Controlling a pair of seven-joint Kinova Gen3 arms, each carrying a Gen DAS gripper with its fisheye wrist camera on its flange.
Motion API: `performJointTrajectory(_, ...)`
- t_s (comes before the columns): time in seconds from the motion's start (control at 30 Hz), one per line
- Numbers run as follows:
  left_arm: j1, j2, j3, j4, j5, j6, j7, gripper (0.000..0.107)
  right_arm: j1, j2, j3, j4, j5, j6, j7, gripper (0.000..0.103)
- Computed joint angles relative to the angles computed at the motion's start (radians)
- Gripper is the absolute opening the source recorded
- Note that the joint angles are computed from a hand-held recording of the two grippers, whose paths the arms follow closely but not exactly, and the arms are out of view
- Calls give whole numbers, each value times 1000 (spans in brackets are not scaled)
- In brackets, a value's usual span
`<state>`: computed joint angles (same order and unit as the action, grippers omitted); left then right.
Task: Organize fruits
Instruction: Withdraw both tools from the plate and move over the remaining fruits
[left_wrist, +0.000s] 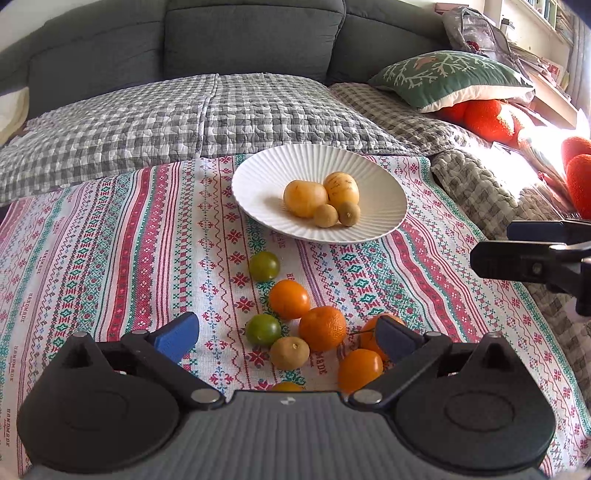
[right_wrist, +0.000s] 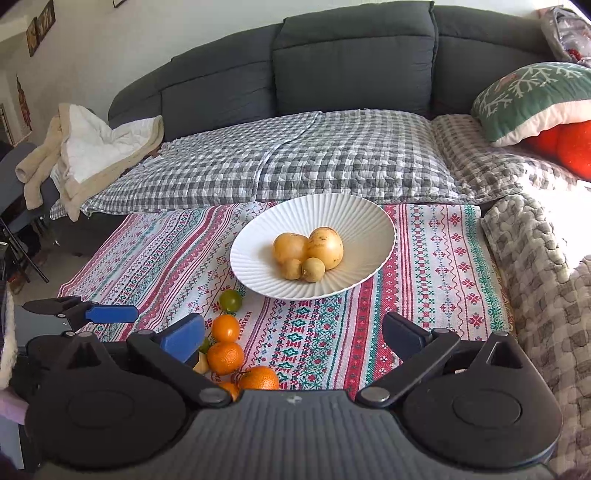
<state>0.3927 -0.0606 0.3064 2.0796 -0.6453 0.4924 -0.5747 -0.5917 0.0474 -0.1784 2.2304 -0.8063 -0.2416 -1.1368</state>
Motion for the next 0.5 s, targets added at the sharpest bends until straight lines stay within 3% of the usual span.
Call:
performJointTrajectory(0.23,-35,-67,19,86,23,-21,-21,100,-4,-11,-36,51,37,-60,-59,102)
performJointTrajectory(0.5,-132,-126,110,182,-42,-78,22,100,-69,31,-65,125,17,-208,-76,102)
